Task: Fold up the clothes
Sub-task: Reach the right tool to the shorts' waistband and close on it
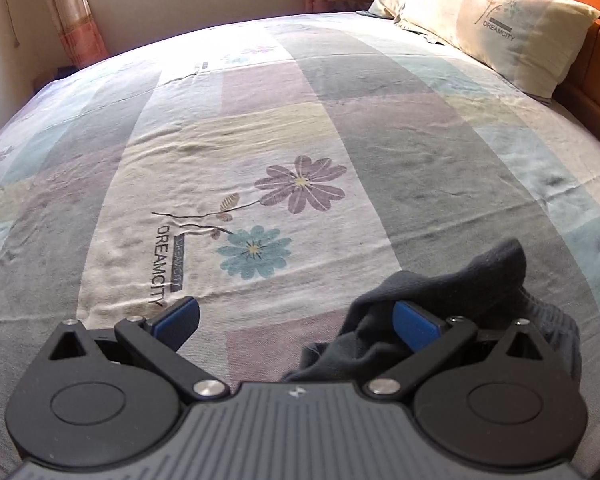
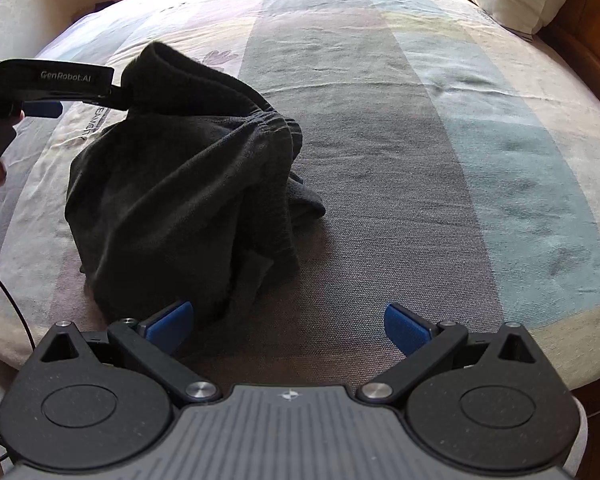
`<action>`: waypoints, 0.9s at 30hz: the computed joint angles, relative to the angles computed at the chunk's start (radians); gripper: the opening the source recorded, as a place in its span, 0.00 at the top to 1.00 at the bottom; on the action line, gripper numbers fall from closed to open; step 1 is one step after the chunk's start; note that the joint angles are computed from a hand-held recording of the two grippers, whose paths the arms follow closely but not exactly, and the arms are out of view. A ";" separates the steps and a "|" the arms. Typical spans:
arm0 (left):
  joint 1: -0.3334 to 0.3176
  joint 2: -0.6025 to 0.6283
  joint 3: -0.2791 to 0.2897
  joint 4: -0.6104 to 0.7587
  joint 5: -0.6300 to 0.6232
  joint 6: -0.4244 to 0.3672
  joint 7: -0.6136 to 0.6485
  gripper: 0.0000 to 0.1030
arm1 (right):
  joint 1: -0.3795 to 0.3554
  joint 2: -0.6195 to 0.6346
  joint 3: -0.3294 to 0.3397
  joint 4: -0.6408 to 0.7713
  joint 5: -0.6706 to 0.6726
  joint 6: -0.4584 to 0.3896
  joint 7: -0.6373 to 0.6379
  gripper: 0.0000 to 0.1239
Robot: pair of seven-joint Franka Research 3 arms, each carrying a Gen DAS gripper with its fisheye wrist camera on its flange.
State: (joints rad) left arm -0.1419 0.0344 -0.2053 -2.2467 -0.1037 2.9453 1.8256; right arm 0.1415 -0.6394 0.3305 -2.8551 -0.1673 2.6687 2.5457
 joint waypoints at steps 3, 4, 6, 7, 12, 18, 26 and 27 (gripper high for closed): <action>0.001 -0.021 -0.011 -0.011 -0.103 -0.024 0.094 0.01 | 0.005 -0.020 -0.001 -0.012 0.004 0.005 0.007 0.17; -0.004 -0.038 -0.013 -0.025 -0.158 -0.032 0.148 0.01 | 0.008 -0.029 -0.001 -0.017 0.007 0.008 0.007 0.17; -0.031 -0.087 -0.002 -0.067 -0.255 -0.054 0.250 0.01 | 0.011 -0.042 -0.001 -0.026 0.011 0.014 0.006 0.17; -0.052 -0.117 0.011 -0.091 -0.307 -0.067 0.304 0.00 | 0.012 -0.049 0.002 -0.029 0.014 0.014 0.006 0.17; -0.176 -0.226 0.101 -0.171 -0.522 -0.172 0.538 0.01 | 0.024 -0.076 0.007 -0.045 0.030 0.023 0.007 0.17; -0.186 -0.183 0.087 -0.167 -0.499 -0.247 0.576 0.00 | 0.036 -0.118 0.009 -0.077 0.056 0.032 0.012 0.17; -0.122 -0.113 0.077 -0.118 -0.645 -0.335 0.748 0.00 | 0.038 -0.169 -0.001 -0.149 0.091 0.139 -0.009 0.17; -0.115 -0.114 0.075 -0.120 -0.671 -0.340 0.777 0.00 | 0.033 -0.166 -0.001 -0.158 0.093 0.168 -0.017 0.17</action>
